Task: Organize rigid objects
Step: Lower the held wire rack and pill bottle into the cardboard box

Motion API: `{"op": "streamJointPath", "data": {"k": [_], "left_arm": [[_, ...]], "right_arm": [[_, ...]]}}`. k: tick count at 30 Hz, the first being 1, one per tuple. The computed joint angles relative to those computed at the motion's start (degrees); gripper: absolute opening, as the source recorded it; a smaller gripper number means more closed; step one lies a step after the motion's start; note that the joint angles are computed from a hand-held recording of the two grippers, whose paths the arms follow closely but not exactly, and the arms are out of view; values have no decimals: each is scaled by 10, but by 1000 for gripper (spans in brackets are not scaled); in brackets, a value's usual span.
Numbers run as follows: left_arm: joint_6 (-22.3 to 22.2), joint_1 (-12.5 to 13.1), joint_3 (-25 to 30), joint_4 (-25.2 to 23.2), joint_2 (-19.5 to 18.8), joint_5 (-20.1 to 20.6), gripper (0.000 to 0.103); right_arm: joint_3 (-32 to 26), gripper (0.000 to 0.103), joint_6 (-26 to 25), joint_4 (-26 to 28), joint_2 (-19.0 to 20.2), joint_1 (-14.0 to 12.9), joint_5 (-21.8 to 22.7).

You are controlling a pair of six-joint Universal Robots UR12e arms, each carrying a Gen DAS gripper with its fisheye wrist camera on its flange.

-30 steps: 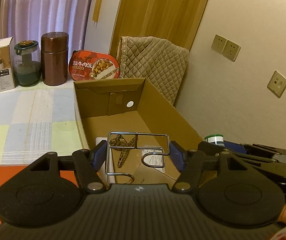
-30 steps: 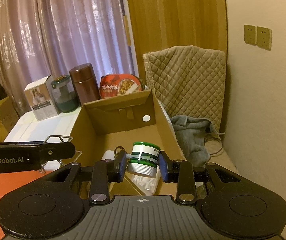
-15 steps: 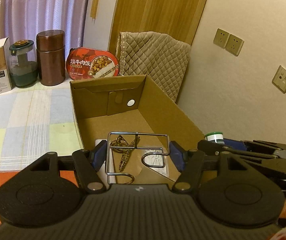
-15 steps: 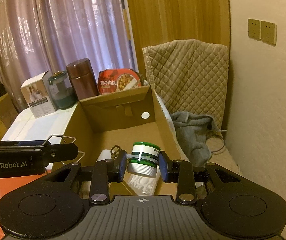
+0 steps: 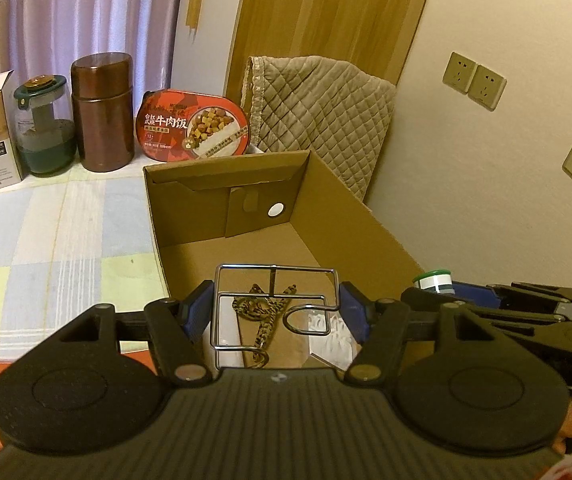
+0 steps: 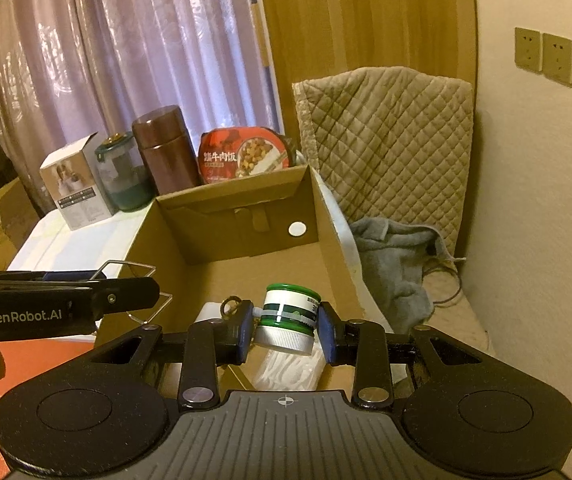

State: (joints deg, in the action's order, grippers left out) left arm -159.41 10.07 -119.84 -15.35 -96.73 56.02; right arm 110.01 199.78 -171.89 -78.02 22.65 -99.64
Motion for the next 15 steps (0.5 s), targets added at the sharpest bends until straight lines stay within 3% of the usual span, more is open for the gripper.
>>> {"op": "streamJointPath", "data": {"k": [15], "left_arm": [[17, -10, 8, -6, -13, 15, 62]], "right_arm": [[-7, 31, -6, 17, 10, -3, 15]]}}
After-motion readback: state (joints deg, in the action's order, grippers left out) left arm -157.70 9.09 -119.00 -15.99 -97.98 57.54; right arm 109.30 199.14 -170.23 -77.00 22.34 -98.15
